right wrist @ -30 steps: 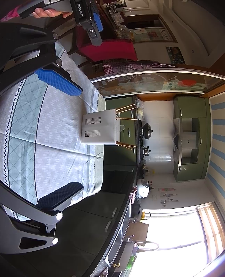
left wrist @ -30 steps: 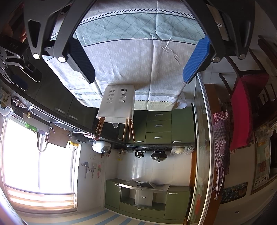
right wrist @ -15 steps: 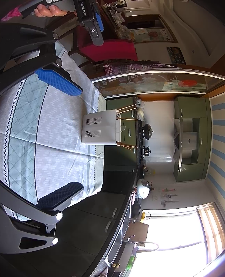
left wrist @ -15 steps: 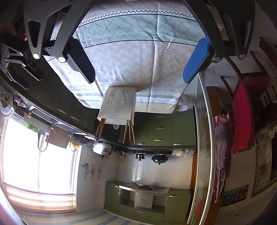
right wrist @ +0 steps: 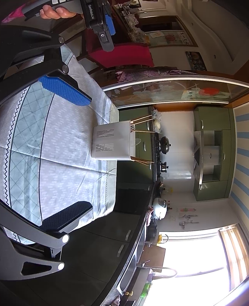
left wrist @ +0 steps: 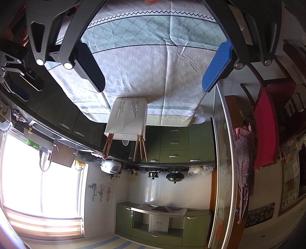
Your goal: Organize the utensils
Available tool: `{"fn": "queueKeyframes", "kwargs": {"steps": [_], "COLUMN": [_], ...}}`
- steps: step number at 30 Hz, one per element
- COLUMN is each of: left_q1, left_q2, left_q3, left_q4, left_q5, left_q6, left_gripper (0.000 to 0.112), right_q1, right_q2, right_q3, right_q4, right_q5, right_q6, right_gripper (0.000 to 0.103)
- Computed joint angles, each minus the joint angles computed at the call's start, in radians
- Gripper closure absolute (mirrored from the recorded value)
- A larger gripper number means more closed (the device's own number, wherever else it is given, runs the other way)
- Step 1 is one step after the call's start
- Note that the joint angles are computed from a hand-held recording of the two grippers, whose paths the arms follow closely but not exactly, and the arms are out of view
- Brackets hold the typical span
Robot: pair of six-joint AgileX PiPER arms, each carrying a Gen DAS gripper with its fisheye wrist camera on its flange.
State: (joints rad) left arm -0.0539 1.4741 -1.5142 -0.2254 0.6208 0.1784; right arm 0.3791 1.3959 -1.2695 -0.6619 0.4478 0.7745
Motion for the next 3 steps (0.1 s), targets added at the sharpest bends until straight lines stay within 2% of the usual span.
{"fn": "queueKeyframes", "kwargs": {"steps": [3], "left_q1": [-0.005], "left_q2": [0.004], "left_q3": [-0.001], "left_q4": [0.022], "left_q5": [0.002], "left_q6": [-0.015], "left_gripper": [0.016], "right_q1": [0.001], "right_q2": [0.001], "right_q3": [-0.001], "right_q4": [-0.004], "right_q5": [0.002], "right_q6": [0.006], "right_gripper": [0.005]}}
